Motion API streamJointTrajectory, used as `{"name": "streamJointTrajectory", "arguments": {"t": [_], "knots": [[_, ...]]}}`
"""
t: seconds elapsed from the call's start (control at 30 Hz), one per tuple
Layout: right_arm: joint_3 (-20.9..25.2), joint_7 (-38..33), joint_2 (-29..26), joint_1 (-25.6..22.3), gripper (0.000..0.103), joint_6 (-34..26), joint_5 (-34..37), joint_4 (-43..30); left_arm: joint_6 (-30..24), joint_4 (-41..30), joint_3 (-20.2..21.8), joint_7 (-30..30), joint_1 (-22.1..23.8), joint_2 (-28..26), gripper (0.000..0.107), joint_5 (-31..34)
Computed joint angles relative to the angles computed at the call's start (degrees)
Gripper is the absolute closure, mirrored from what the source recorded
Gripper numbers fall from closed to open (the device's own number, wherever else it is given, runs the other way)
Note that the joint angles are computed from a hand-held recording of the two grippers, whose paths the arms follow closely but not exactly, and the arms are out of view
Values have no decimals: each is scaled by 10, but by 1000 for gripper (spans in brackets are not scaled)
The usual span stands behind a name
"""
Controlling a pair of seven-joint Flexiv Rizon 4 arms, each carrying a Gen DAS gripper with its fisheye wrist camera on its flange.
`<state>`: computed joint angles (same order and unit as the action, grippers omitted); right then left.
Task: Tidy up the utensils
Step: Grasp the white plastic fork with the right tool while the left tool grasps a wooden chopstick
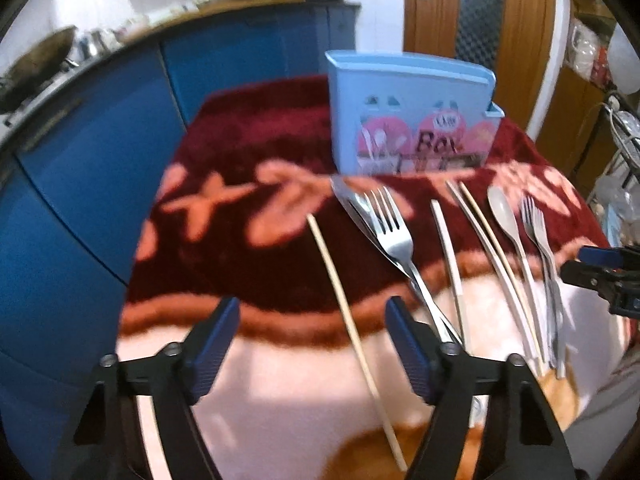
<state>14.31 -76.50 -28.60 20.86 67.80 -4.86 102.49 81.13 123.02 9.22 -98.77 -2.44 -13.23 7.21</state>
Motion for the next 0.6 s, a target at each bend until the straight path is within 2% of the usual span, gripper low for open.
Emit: {"name": "streamJointTrajectory", "arguments": {"t": [0.07, 0.13, 0.23, 0.37, 0.43, 0.6], "knots": [[18, -17, -6, -14, 54, -38, 18, -21, -17, 12, -46, 61, 35, 3, 46, -68], [25, -28, -10, -19, 63, -71, 35, -41, -36, 13, -65, 96, 46, 3, 59, -111], [25, -38, -14, -19, 69, -96, 52, -59, -71, 6, -79, 135, 53, -1, 66, -161], [30, -53, -23, -20, 77, -132, 78, -86, -118, -17, -65, 132, 42, -9, 67, -164], [27, -59, -27, -14, 88, -141, 80, -94, -139, -26, -61, 130, 40, -12, 67, -164], [11, -65, -25, 0, 95, -148, 68, -96, -187, -48, -53, 115, 35, -18, 67, -151]]}}
